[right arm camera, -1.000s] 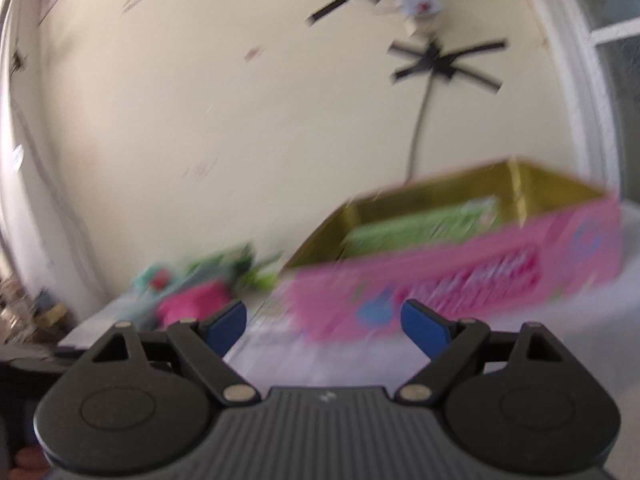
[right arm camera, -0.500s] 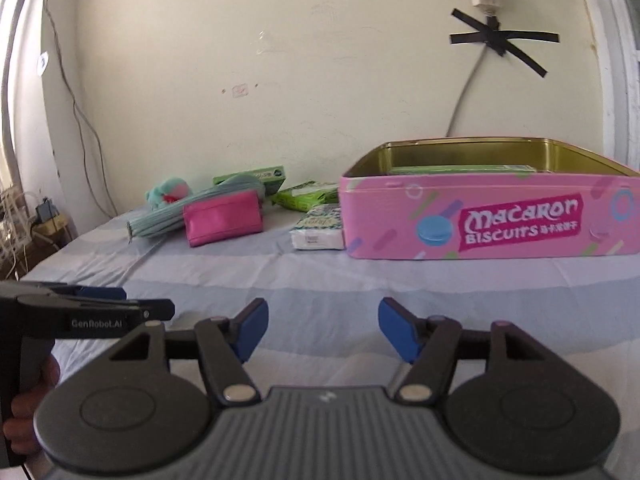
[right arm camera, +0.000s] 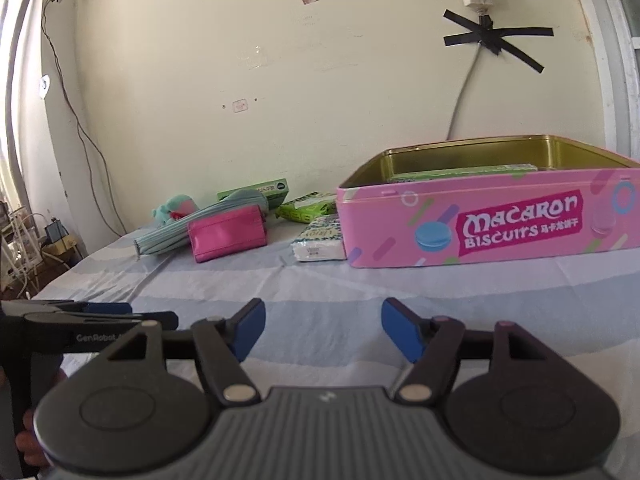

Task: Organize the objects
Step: 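Swing the right gripper toward the teal plush toy, then close the right gripper on the teal plush toy and lift it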

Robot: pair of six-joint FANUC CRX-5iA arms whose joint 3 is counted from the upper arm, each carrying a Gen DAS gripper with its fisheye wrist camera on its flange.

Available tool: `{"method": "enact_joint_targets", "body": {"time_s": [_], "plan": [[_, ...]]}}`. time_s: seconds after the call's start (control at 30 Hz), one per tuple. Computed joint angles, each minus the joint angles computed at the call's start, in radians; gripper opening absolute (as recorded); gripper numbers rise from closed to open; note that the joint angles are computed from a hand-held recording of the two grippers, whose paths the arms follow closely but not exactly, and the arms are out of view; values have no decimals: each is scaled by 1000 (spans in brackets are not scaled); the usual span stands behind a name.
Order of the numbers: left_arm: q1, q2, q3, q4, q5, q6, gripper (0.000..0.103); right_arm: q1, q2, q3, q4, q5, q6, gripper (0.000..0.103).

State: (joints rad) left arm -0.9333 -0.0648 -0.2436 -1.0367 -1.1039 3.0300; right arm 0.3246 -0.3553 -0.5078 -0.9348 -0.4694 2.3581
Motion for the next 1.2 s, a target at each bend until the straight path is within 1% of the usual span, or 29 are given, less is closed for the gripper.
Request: {"method": "enact_joint_targets", "body": {"time_s": [0.13,0.2,0.3,0.37,0.43,0.5,0.53,0.57,0.6,0.63,0.67,0.73,0.77,0.8,0.9,0.97,1.03,1.07,1.1,1.13,1.17,1.2], "plan": [[31,-9,-7,32,37,-21,74,-67,38,41,-86,-91,68,67],[32,-24,-21,27,52,4,74,-102,60,63,-128,-141,102,67],[28,-47,-45,-1,74,63,74,-129,70,70,-164,-159,103,68],[36,-43,-39,9,71,65,74,-152,67,66,-200,-172,134,69],[42,-50,-46,12,91,52,75,-157,58,60,-215,-172,161,72],[35,-54,-49,4,94,51,75,-134,47,51,-196,-149,158,72],[31,-54,-50,0,89,55,78,-121,40,46,-184,-135,156,72],[29,-56,-51,-3,89,58,83,-105,31,40,-168,-116,149,72],[26,-62,-57,-10,96,62,85,-91,23,34,-158,-100,150,72],[39,-79,-72,-2,126,50,86,-81,17,32,-151,-94,155,72],[66,-102,-88,29,171,17,86,-72,13,35,-144,-94,154,73],[174,-181,-148,158,315,-117,85,-56,36,88,-118,-152,108,73],[226,-224,-178,206,371,-176,85,-37,56,128,-98,-176,79,73],[259,-263,-194,217,381,-211,85,-10,77,171,-80,-181,58,73],[312,-351,-197,102,300,-230,85,68,184,340,-78,-223,71,73],[345,-361,-164,-3,183,-185,85,172,269,456,-5,-186,30,73],[431,-369,-160,-79,170,-149,86,282,383,590,98,-145,-43,79],[466,-353,-155,-120,153,-110,86,350,446,652,210,-107,-132,80],[517,-327,-147,-132,145,-80,86,413,521,717,340,-79,-245,80],[586,-311,-146,-102,172,-74,85,461,599,792,464,-87,-370,80],[669,-310,-160,-43,237,-78,85,489,687,890,536,-133,-454,80],[752,-320,-191,24,325,-80,85,512,760,971,593,-172,-512,80]]}}
